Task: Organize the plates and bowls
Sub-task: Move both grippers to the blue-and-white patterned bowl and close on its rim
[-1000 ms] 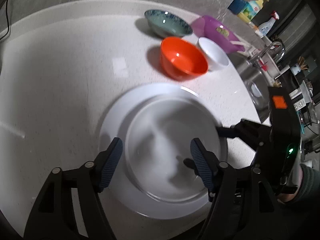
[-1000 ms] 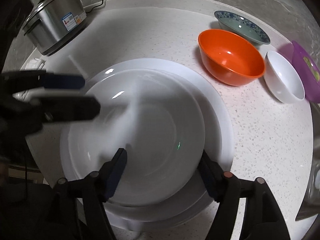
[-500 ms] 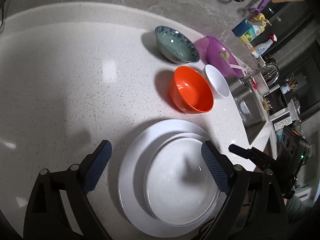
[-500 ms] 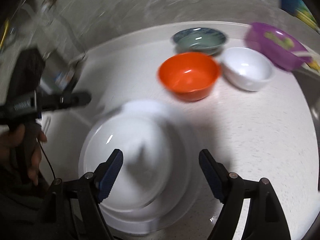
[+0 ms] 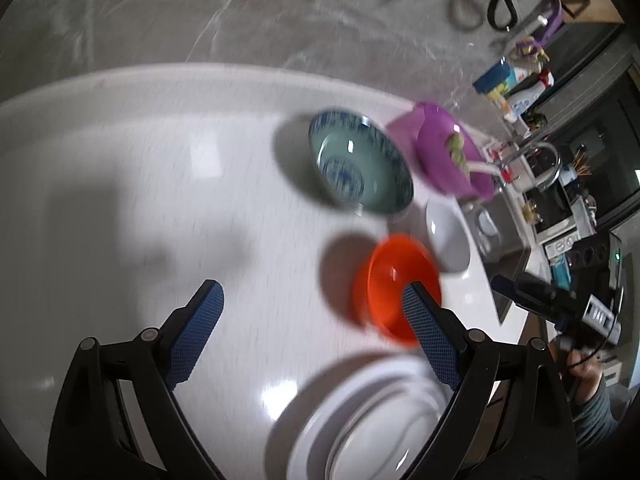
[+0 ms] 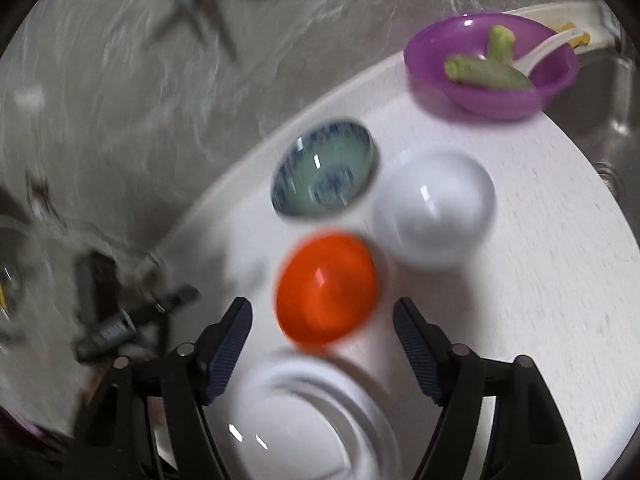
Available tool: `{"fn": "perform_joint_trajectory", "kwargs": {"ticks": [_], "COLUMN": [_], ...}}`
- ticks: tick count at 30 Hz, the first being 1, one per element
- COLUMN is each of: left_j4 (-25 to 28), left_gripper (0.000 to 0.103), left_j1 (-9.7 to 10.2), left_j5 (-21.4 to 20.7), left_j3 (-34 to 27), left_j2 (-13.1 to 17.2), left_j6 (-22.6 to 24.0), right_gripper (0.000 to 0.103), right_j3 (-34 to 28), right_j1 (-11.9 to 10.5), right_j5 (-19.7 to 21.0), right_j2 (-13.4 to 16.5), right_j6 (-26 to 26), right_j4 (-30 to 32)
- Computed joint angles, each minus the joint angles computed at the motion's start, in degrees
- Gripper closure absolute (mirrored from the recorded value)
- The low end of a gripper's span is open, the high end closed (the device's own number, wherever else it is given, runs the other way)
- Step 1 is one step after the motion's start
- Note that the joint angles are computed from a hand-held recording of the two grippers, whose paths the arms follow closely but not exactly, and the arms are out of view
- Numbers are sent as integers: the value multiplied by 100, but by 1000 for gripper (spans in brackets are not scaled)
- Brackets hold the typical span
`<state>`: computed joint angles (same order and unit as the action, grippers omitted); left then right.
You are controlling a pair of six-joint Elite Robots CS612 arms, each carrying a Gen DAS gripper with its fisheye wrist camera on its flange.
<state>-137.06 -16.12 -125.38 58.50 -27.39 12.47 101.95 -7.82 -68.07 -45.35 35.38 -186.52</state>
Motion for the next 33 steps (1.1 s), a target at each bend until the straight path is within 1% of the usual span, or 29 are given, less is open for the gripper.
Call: {"fn": "perform_joint_trajectory", "kwargs": {"ticks": [2, 3, 4, 6, 7, 8, 9, 11, 12, 13, 14, 16, 19, 20, 23, 25, 27, 28, 29, 30, 31, 32, 33], "left_j4": [326, 500, 644, 954, 1137, 1349, 1452, 1652, 1815, 1911, 1969, 2109, 2283, 2415, 2453, 2549, 2688, 2739, 2753, 2764, 2761, 2747, 2691], "left_gripper": [12, 12, 12, 12, 14, 14, 14, 14, 14, 15, 16, 27, 36, 39, 48, 64, 70, 71, 71, 74, 77, 78, 83], "left_j1": [-24, -44, -64, -125, -144, -161, -182, -233, -255, -272, -292, -331, -373, -387, -421, -449, -464, -470, -483, -494, -503, -517, -528], "left_j5": [-17, -2, 20, 164, 211, 219, 267, 437, 479, 524, 550, 500, 522, 523, 549, 583, 539, 518, 528, 524, 524, 535, 551], "left_j3": [-474, -778, -1039, -1686, -1968, -2290, -2533, -2877, -3084, -3212, -3306, -3518, -3759, -3942, -4013, -4122, -4302, -4391, -4422, -4438, -4429, -4409, -4337], "left_j2": [194, 334, 458, 787, 934, 1105, 1245, 1440, 1556, 1629, 1689, 1831, 1988, 2084, 2138, 2198, 2307, 2358, 2379, 2392, 2390, 2380, 2344], "left_j6": [61, 36, 36, -8, -38, -87, -141, -110, -83, -60, -32, 35, 84, 120, 212, 256, 270, 257, 249, 253, 258, 268, 288], "right_gripper": [27, 28, 29, 29, 32, 34, 39, 42, 47, 50, 50, 52, 54, 54, 54, 54, 54, 54, 57, 62, 66, 67, 74], "right_j3": [-258, -414, -636, -1041, -1305, -1437, -1628, -2057, -2141, -2314, -2408, -2580, -2792, -2818, -2972, -3072, -3098, -3148, -3166, -3183, -3236, -3263, -3293], "right_j1": [-101, -148, -161, -154, -171, -169, -158, -124, -121, -104, -97, -94, -89, -90, -83, -85, -84, -79, -73, -66, -60, -52, -43], "right_j5": [186, 257, 238, 62, 55, -11, -168, -484, -535, -612, -640, -674, -641, -648, -719, -729, -781, -813, -839, -861, -862, -886, -925], "right_j2": [90, 145, 224, 347, 463, 523, 592, 762, 792, 876, 930, 1045, 1199, 1221, 1297, 1351, 1356, 1375, 1376, 1368, 1388, 1387, 1398], "right_j6": [126, 96, 29, -152, -215, -253, -346, -544, -602, -683, -719, -710, -651, -652, -697, -686, -702, -730, -752, -780, -848, -896, -908], "right_j4": [93, 207, 375, 876, 1147, 1293, 1599, 2329, 2525, 2813, 2974, 3226, 3443, 3475, 3650, 3776, 3858, 3942, 4005, 4060, 4160, 4266, 4343]}}
